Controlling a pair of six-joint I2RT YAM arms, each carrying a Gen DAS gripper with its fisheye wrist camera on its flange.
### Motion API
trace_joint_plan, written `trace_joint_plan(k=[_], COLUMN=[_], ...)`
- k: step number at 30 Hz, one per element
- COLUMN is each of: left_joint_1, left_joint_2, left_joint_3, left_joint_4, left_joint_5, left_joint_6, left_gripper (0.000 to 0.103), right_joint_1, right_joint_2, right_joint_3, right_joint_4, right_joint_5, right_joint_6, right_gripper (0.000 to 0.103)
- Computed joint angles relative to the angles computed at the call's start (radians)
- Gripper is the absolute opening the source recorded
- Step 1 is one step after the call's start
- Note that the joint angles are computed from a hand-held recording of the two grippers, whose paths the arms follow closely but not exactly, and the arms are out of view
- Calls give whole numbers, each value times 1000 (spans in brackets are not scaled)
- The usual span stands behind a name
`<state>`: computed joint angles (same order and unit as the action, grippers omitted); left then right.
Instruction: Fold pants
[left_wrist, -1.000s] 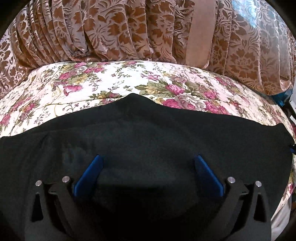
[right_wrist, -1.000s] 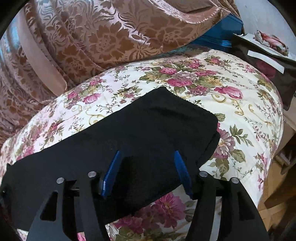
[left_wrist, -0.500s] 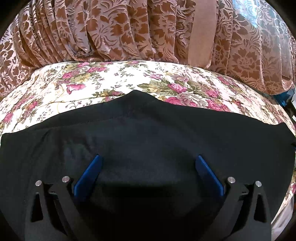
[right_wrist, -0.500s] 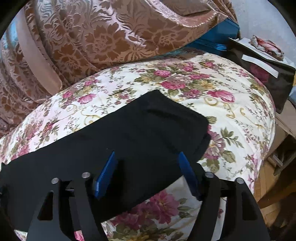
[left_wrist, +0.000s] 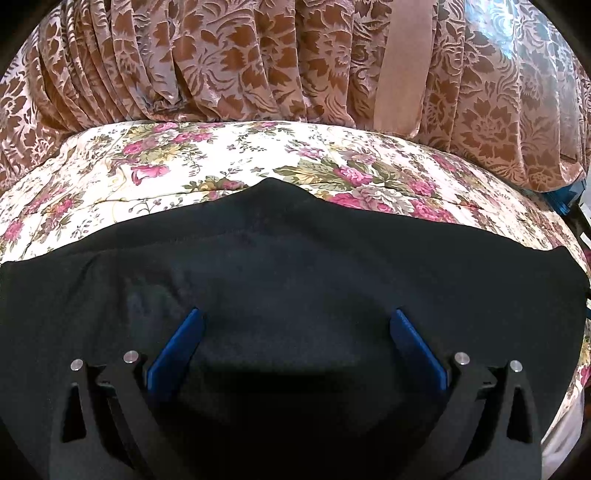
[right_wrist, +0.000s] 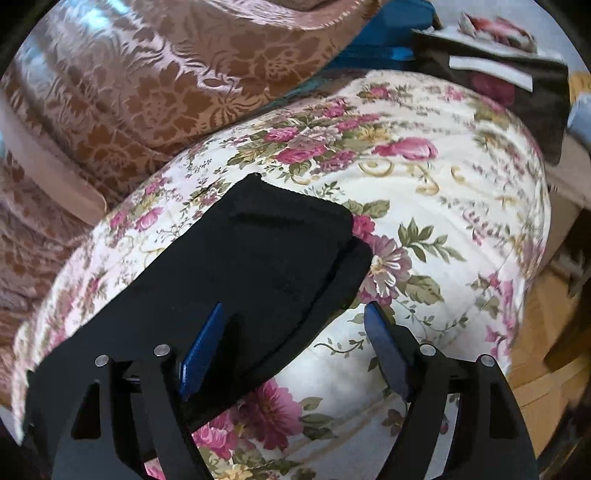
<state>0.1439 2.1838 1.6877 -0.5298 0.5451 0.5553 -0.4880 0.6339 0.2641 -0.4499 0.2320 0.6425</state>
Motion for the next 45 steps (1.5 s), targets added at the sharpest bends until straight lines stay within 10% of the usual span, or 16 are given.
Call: trace_joint_plan(k=[8, 18, 33, 45], left_joint_1=[0, 1, -4, 52], left_joint_2=[2, -1, -6, -7], left_joint_3=[1, -5, -10, 37], left_joint_4=[-1, 7, 19, 46], left_joint_5=[3, 1, -11, -24], left_joint_6=[-2, -3, -6, -113], left_gripper=[101, 101, 101, 101], right_joint_1=[-2, -323, -327, -265], right_joint_2=[33, -122, 145, -97], right_joint_3=[-36, -128, -172, -108], right_joint_4=[114, 180, 534, 253], right_joint_5=[-20, -479, -441, -409], right_joint_6=[-42, -94, -2, 124], right_gripper=[79, 79, 44, 21])
